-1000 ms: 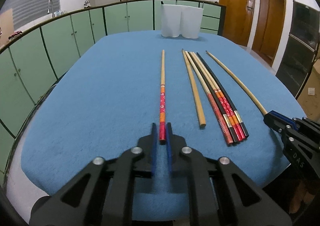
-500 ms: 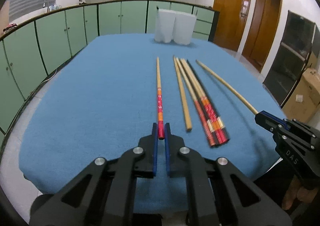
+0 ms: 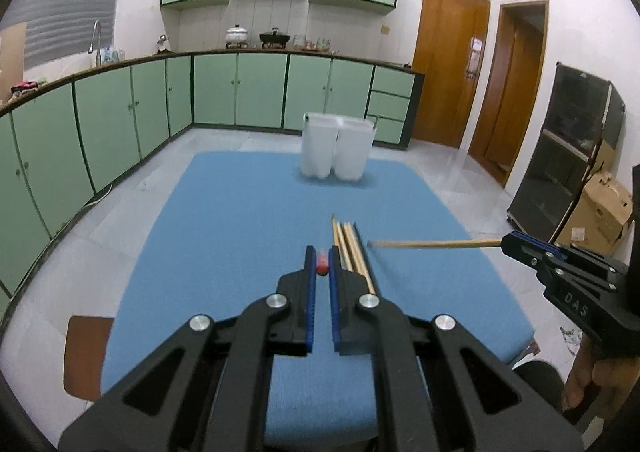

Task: Organize utensils
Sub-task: 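Carry both chopsticks to the white holder and drop them in with both tools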

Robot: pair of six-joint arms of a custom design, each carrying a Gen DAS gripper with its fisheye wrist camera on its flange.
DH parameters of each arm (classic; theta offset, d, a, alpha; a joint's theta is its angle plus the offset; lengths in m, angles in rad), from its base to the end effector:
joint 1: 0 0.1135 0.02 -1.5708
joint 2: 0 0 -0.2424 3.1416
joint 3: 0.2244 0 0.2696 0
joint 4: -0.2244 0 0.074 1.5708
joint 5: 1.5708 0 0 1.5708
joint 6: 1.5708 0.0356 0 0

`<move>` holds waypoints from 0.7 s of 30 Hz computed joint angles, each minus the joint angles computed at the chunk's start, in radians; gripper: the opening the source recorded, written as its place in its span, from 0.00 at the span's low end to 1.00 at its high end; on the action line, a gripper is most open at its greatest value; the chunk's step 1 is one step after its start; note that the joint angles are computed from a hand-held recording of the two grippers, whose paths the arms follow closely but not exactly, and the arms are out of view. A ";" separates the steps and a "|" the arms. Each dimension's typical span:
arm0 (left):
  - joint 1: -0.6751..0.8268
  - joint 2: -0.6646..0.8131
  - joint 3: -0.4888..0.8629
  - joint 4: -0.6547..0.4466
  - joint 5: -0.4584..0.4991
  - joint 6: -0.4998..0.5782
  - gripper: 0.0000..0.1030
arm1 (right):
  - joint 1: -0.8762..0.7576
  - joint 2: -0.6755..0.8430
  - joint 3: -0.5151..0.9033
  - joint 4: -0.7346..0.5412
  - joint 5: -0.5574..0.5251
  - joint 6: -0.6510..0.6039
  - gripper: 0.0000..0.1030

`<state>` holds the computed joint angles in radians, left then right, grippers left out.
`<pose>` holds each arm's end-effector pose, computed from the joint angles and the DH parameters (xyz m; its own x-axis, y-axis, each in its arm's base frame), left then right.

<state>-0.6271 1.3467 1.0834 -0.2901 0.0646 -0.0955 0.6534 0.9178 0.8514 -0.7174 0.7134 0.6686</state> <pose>0.2648 -0.1947 0.2818 -0.4837 0.2330 -0.8436 0.5866 0.8017 -0.1149 0.1813 0.1094 0.2772 -0.4967 0.2101 -0.8421 0.2756 0.9582 0.0765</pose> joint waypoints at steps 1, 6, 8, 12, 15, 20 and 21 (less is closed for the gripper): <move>0.003 0.009 0.031 -0.014 0.005 0.007 0.05 | -0.013 0.004 0.021 -0.009 -0.005 -0.022 0.06; 0.008 0.082 0.182 -0.072 0.033 0.045 0.05 | -0.150 0.076 0.163 -0.040 -0.144 -0.164 0.06; 0.004 0.129 0.260 -0.099 0.032 0.068 0.05 | -0.188 0.113 0.213 -0.053 -0.180 -0.207 0.06; 0.004 0.215 0.395 -0.156 0.046 0.095 0.05 | -0.262 0.204 0.329 -0.092 -0.256 -0.279 0.06; 0.010 0.287 0.511 -0.209 0.069 0.108 0.05 | -0.303 0.268 0.422 -0.132 -0.312 -0.314 0.06; 0.014 0.392 0.681 -0.283 0.088 0.130 0.05 | -0.356 0.371 0.578 -0.209 -0.371 -0.366 0.06; 0.015 0.416 0.724 -0.301 0.090 0.134 0.05 | -0.364 0.385 0.606 -0.224 -0.384 -0.372 0.06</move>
